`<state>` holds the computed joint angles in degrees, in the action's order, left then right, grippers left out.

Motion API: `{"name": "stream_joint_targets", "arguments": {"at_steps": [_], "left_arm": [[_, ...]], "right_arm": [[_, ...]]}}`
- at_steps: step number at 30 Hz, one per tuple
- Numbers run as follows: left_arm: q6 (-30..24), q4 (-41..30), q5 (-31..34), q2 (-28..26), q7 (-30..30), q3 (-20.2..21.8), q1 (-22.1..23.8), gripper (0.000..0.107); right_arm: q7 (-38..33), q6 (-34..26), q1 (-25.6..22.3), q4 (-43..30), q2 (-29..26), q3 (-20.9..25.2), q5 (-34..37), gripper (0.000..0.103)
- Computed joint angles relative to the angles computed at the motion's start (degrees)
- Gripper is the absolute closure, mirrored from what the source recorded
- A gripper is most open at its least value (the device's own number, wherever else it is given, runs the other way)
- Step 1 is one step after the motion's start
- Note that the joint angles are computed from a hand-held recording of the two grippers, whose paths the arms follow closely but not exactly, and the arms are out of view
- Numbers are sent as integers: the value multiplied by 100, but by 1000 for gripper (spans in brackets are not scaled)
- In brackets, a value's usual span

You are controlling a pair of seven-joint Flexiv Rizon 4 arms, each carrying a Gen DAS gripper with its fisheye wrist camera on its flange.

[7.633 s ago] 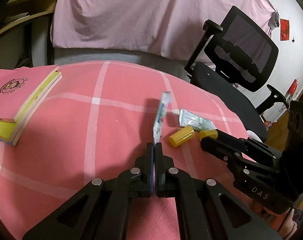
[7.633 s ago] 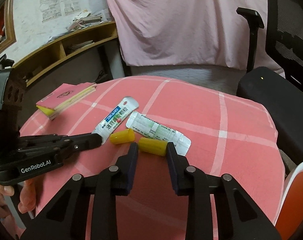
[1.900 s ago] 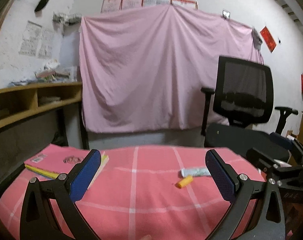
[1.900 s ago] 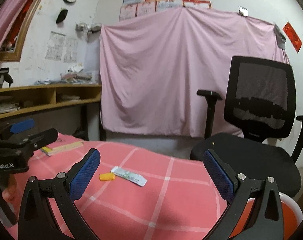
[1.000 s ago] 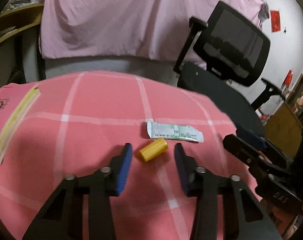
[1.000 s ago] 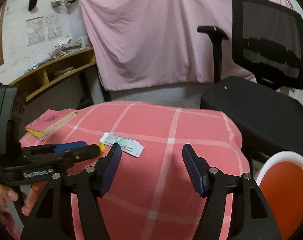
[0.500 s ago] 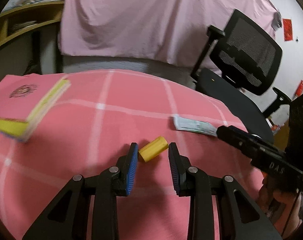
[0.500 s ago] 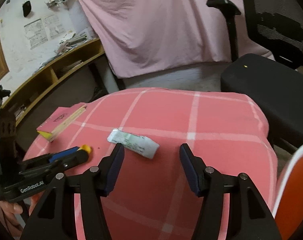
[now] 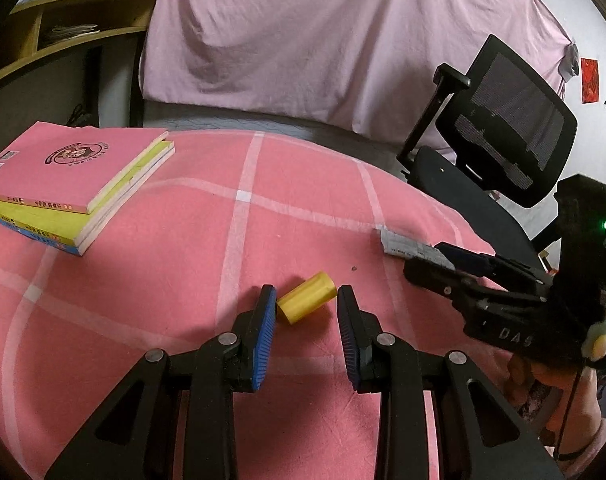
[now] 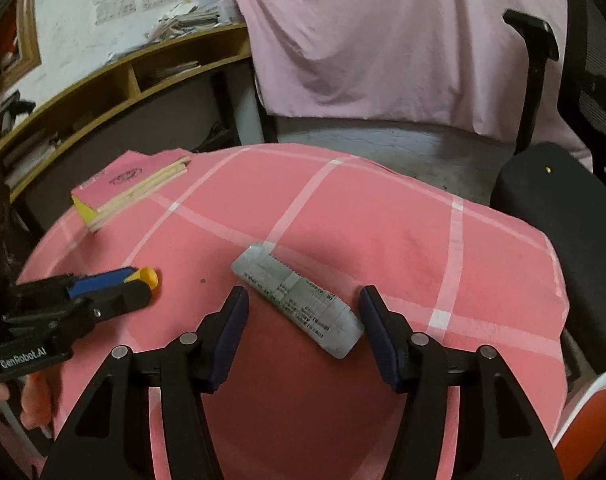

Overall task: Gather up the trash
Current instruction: 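Close the right gripper on the white strip packet, then close the left gripper on the yellow earplug while the right gripper holds the packet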

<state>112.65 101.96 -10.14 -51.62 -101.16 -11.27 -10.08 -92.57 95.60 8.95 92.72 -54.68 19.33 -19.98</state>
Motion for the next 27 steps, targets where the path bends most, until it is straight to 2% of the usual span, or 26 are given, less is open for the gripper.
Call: {"name": "stream_joint_targets", "arguments": {"at_steps": [1,3,9,11,13,18,21,23,27], "left_arm": [[16,4,32,-9,-10,-45,44,80],[42,2,48,-18,-29,-61,56,81],[214,32,-85,22,23,211,-244,81],[372,107,-120,37,-13,239,-288,80],[541,185,-172,61,-34,301,-371,80],[936,379,-453,163,169,652,-853,81],[1197,484,-628,199,371,767,-1080,80],[1383,563,-749,221,488,789,-1193,80],[1745,720,-966,264,677,764,-1358,80]], "right_arm": [[0,61,114,45,35,-146,3,54],[-34,156,266,116,73,-339,-35,65],[-9,496,533,349,175,-708,-63,82],[41,652,670,454,220,-886,-31,84],[95,736,645,549,256,-879,-40,87],[278,1203,780,940,432,-1057,91,91],[344,1657,1064,1265,568,-1363,339,92],[402,1980,1095,1504,633,-1383,470,92],[229,2840,1497,1997,769,-1703,998,92]]}}
